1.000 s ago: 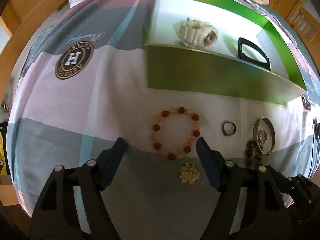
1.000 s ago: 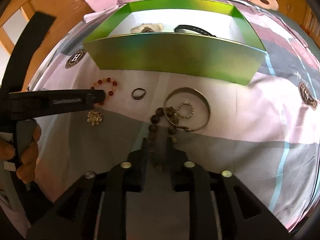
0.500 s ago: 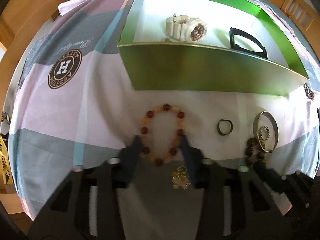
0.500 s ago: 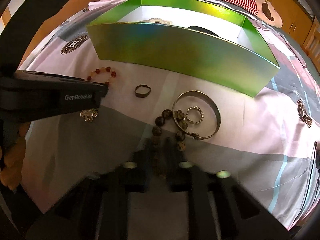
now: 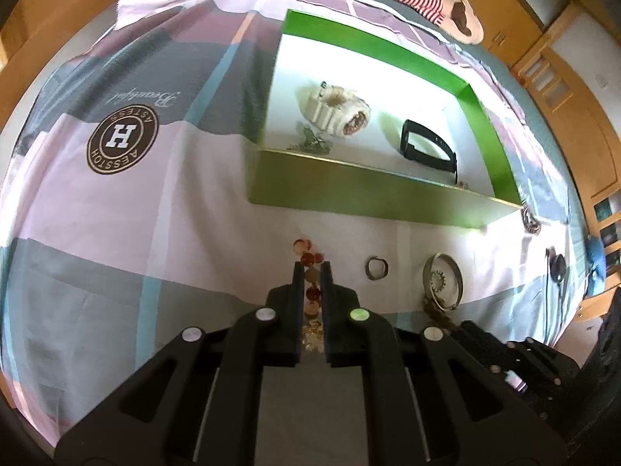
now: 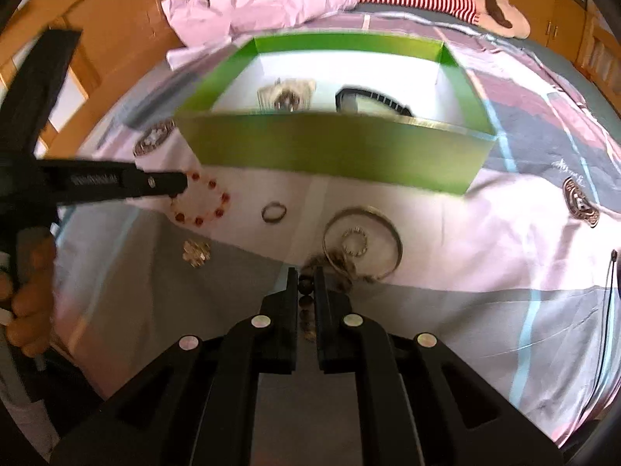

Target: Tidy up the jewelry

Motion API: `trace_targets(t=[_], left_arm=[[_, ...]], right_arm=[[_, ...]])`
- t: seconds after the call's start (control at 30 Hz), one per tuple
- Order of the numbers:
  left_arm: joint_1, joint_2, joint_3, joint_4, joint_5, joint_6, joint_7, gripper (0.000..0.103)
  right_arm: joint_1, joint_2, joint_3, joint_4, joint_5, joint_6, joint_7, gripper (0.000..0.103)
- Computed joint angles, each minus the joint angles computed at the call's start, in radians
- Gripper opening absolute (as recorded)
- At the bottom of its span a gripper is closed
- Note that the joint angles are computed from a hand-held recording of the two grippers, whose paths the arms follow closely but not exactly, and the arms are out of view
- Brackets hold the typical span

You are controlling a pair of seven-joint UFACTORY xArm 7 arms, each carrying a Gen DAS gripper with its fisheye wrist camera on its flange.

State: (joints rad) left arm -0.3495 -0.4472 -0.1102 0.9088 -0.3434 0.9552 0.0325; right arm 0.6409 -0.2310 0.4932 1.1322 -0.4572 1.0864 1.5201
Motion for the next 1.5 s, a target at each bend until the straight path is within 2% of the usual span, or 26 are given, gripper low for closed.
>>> trace_targets(t=[0.07, 0.3, 0.53, 0.73, 0.87, 0.93, 1.07, 1.1, 1.17, 1.2, 1.37, 1.43, 1.5], left_arm=[[0.006, -0.004, 0.016, 0.003, 0.0, 0.003, 0.021, 0.008], [0.017, -0.041, -0.018, -0.023, 0.07, -0.006, 0.0, 0.008], [-0.006, -0.056, -0.021, -0.03, 0.081, -0.028, 0.018, 0.008], [-0.058, -0.082, -0.025, -0.04, 0.046, -0.017, 0.063, 0.008], [-0.131, -0.102, 0.012, -0.041, -0.067, 0.018, 0.161, 0.009], [-0.139, -0.097, 0.023, -0.036, -0.109, 0.039, 0.188, 0.009], [-0.084, -0.063, -0.008, -0.031, -0.061, 0.064, 0.139, 0.009], [-0.077, -0.058, -0.011, -0.034, -0.053, 0.066, 0.134, 0.009], [-0.06, -0.045, -0.022, -0.034, -0.03, 0.069, 0.11, 0.017], [-0.058, -0.041, -0.023, -0.036, -0.026, 0.068, 0.106, 0.025], [-0.054, -0.044, -0.038, -0.042, 0.006, 0.053, 0.089, 0.038], [-0.045, -0.043, -0.06, -0.047, 0.049, 0.038, 0.063, 0.042], [-0.038, -0.035, -0.086, -0.049, 0.102, 0.021, 0.033, 0.049]], right_arm=[[-0.002, -0.014, 0.007, 0.015, -0.016, 0.022, 0.008, 0.008], [-0.024, -0.067, 0.035, 0.036, -0.039, 0.08, 0.029, 0.008], [-0.052, -0.097, 0.053, 0.037, -0.037, 0.161, 0.034, 0.008], [-0.053, -0.1, 0.039, -0.012, 0.022, 0.088, 0.029, 0.008], [-0.054, -0.123, 0.022, -0.054, 0.059, -0.006, 0.029, 0.008], [-0.06, -0.119, 0.029, -0.049, 0.075, 0.024, 0.02, 0.008], [-0.06, -0.135, 0.029, -0.071, 0.135, 0.114, 0.037, 0.008], [-0.06, -0.138, 0.03, -0.076, 0.144, 0.129, 0.044, 0.011], [-0.059, -0.158, 0.028, -0.098, 0.163, 0.144, 0.061, 0.025], [-0.059, -0.167, 0.029, -0.107, 0.166, 0.146, 0.065, 0.03], [-0.058, -0.151, 0.039, -0.096, 0.158, 0.156, 0.039, 0.032], [-0.054, -0.123, 0.044, -0.084, 0.152, 0.153, 0.023, 0.04], [-0.046, -0.09, 0.04, -0.07, 0.146, 0.149, 0.003, 0.044]])
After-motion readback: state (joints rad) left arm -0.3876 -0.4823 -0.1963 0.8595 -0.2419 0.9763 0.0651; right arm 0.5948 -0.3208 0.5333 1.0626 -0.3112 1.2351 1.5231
